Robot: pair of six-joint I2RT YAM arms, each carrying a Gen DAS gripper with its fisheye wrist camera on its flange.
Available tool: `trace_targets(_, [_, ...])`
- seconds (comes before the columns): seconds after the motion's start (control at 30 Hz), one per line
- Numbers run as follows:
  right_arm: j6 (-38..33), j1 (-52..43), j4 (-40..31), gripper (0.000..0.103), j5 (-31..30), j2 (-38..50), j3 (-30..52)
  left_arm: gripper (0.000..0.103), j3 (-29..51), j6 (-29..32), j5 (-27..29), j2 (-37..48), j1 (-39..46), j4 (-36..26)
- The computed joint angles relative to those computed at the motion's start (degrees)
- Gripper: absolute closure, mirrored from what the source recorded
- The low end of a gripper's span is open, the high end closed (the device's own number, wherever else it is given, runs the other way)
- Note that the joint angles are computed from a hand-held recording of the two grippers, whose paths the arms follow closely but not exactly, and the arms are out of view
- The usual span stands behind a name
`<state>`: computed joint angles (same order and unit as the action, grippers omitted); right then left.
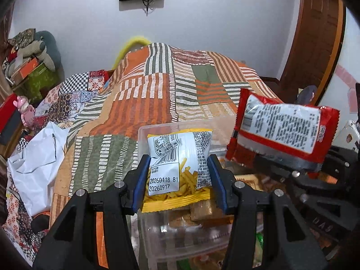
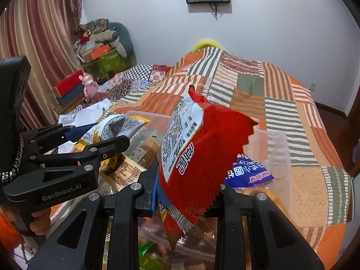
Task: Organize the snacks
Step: 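Release fries bag into box with left tool while right tool drops red bag in, then move left tool to green pea bag while right tool grasps barcoded biscuit roll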
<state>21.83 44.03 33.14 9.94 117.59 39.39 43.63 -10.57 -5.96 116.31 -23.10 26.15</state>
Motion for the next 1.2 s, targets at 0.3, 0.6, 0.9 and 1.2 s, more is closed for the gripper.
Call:
trace_targets(0.3, [-0.34, 0.13, -1.49, 0.064, 0.55, -0.77, -0.53, 0.049, 3.65, -0.97, 3.63, 1.92, 0.75, -4.38])
trace_targets(0.6, [-0.4, 0.88, 0.45, 0.054, 2.0, -6.54, -6.06, 0.046, -1.57, -1.99, 3.14, -3.06, -0.63, -3.34])
trace_targets(0.9, [1.57, 2.52, 2.99, 0.048, 4.25, -14.23, -13.88, 0.038, -10.27, -3.03, 0.64, -12.43, -3.5, -2.27])
trace_targets(1.2, [5.2, 5.26, 5.36, 0.04, 8.15, -19.57, -21.82, 0.034, -18.53, -4.41, -1.37, -21.29, -6.79, -3.55])
